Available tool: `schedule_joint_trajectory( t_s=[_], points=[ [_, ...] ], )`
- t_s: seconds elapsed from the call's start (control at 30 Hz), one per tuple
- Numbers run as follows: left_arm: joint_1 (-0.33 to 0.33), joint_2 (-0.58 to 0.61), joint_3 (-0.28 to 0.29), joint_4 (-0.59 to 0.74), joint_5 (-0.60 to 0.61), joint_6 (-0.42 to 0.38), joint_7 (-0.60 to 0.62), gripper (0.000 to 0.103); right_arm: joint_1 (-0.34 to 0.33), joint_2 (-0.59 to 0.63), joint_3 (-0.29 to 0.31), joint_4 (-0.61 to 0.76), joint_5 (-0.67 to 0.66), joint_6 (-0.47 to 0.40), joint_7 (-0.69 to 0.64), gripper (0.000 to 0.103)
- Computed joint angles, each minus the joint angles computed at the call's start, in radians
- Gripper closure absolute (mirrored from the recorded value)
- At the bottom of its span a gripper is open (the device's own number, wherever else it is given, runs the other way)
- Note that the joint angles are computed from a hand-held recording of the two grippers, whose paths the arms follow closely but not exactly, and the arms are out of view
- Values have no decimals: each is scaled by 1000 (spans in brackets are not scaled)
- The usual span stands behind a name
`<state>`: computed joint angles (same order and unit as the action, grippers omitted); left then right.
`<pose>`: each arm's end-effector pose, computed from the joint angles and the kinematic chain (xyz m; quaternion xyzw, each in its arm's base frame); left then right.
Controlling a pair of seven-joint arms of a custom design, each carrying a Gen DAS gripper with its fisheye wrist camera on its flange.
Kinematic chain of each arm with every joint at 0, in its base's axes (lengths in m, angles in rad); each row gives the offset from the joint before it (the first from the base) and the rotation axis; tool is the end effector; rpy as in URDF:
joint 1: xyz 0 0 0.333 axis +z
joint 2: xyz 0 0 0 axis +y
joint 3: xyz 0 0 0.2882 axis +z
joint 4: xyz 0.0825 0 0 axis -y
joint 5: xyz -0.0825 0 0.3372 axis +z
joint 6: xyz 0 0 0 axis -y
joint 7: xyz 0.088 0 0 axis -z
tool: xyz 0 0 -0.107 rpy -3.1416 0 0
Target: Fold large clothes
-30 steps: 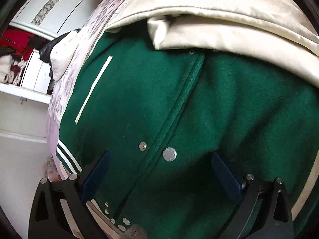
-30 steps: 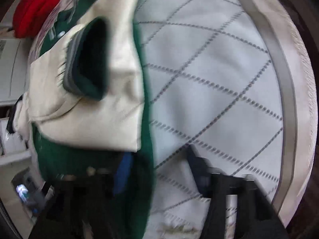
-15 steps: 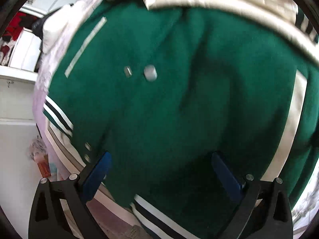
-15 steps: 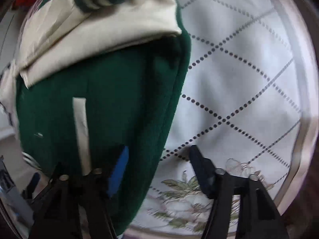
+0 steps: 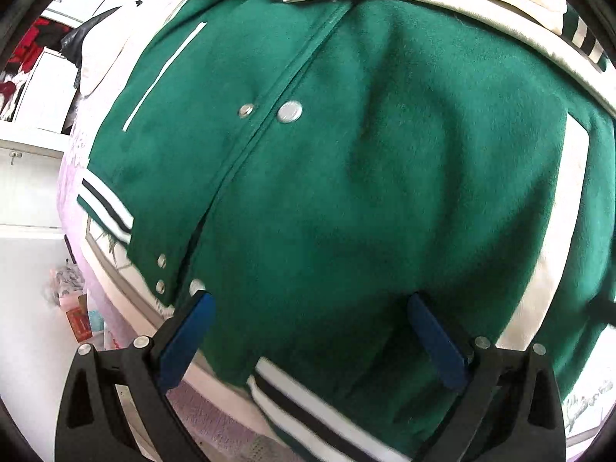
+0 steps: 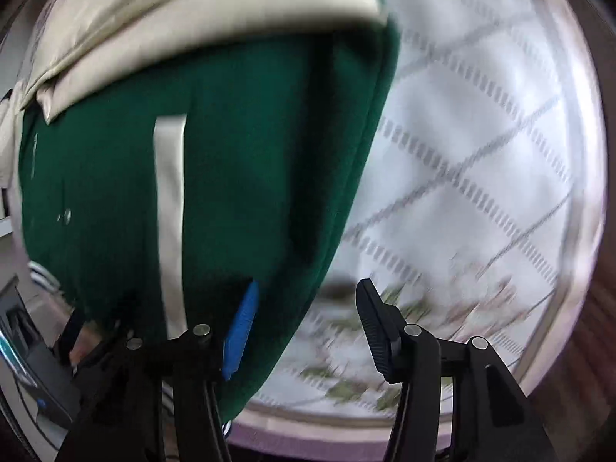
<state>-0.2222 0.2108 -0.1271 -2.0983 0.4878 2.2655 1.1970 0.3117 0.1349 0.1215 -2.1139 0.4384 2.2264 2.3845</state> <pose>0.5037 -0.1692 0.3237 -0.5863 0.7920 0.0865 0.1467 0.4689 0.2304 0.3543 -0.4347 0.8826 0.1784 0.0175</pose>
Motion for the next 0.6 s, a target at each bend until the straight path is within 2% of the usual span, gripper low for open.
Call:
schedule_joint_trajectory(
  t_s=[0.03,0.1,0.17,0.23,0.27,0.33,0.4,0.43,0.47,0.5,0.57,0.6],
  points=[
    [1,-9,0,-13,-3,-1,4,0,6,12,11,-5,31,8,-9,48],
    [7,-17,0,-37,-5,-7,20,0,30,-6,21,-48,6,51,28,59],
    [21,-28,2,-57,-23,1,37,0,48,-11,26,-38,-48,34,42,60],
    [31,-44,4,-62,-32,-2,46,0,51,-19,30,-20,-19,3,53,59],
    [37,-57,7,-67,-29,0,44,0,50,-35,35,-41,43,34,34,59],
    [56,-90,14,-96,-23,17,47,0,55,-63,49,-98,237,122,-44,51],
    [71,-88,17,-101,6,24,50,0,70,-82,55,-147,375,158,-121,48],
    [85,-74,20,-102,-7,29,81,0,89,-43,65,-123,405,186,-127,49],
    [100,-60,20,-104,-44,34,123,0,106,-33,76,-133,422,220,-122,68],
    [110,-49,20,-99,-79,26,154,0,124,-30,80,-142,378,242,-89,78],
    [131,-62,22,-91,-153,27,211,0,143,-35,84,-146,314,250,-49,79],
    [143,-77,26,-92,-187,32,228,0,147,-32,82,-123,269,223,-36,79]
  ],
)
